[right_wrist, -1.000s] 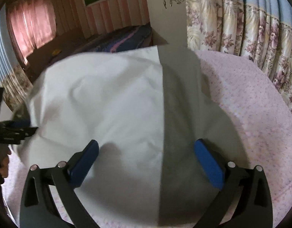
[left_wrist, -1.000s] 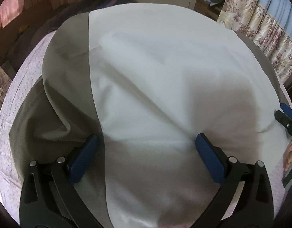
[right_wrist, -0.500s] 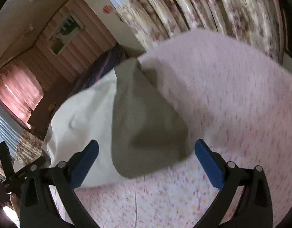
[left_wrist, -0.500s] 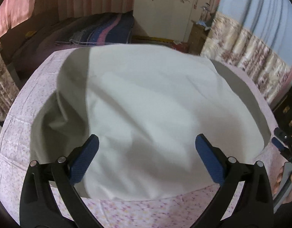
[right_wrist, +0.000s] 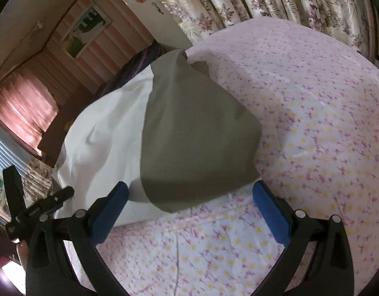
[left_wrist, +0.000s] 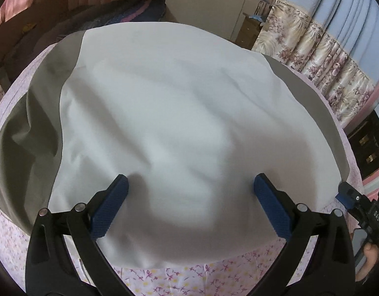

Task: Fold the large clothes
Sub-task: 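Grasp the khaki jacket edge with the right gripper while the left gripper presses the jacket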

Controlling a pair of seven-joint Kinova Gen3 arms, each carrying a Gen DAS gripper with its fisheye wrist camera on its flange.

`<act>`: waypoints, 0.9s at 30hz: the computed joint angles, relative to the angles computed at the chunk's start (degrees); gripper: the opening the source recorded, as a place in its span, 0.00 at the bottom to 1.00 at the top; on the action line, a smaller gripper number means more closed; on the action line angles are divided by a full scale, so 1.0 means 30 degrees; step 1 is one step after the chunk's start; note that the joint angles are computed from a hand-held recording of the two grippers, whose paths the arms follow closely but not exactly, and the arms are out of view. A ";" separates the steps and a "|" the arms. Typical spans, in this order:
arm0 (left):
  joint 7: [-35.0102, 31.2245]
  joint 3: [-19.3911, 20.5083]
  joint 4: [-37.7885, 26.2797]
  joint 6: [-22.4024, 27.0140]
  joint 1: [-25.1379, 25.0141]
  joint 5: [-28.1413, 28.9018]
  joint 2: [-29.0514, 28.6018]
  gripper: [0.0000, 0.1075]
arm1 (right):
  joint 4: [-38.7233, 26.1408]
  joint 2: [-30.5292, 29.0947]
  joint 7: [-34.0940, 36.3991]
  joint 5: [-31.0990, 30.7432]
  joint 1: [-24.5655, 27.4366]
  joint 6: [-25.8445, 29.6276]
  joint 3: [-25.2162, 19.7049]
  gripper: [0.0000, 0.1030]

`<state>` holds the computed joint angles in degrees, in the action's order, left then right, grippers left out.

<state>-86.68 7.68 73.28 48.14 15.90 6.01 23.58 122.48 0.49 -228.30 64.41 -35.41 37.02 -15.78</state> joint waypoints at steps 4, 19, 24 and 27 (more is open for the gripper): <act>0.0083 -0.0103 -0.0044 0.0056 0.0199 -0.0299 0.0000 0.93 | -0.0429 0.0536 0.0340 0.0516 0.0308 -0.0676 0.0488 0.98; 0.0669 -0.0360 -0.0440 -0.0332 0.0834 -0.1363 0.0259 0.93 | -0.1717 0.1837 0.0881 0.1946 0.0522 -0.1426 0.1737 0.62; -0.0557 0.0160 0.1232 -0.3030 0.0648 -0.1188 -0.0937 0.90 | -0.1849 0.1885 0.1502 0.1573 0.0578 -0.1720 0.1917 0.64; -0.1875 0.0985 0.1298 -0.3244 -0.0133 0.0090 -0.0880 0.75 | -0.1668 0.2003 0.0942 0.2081 0.0899 -0.2808 0.2234 0.67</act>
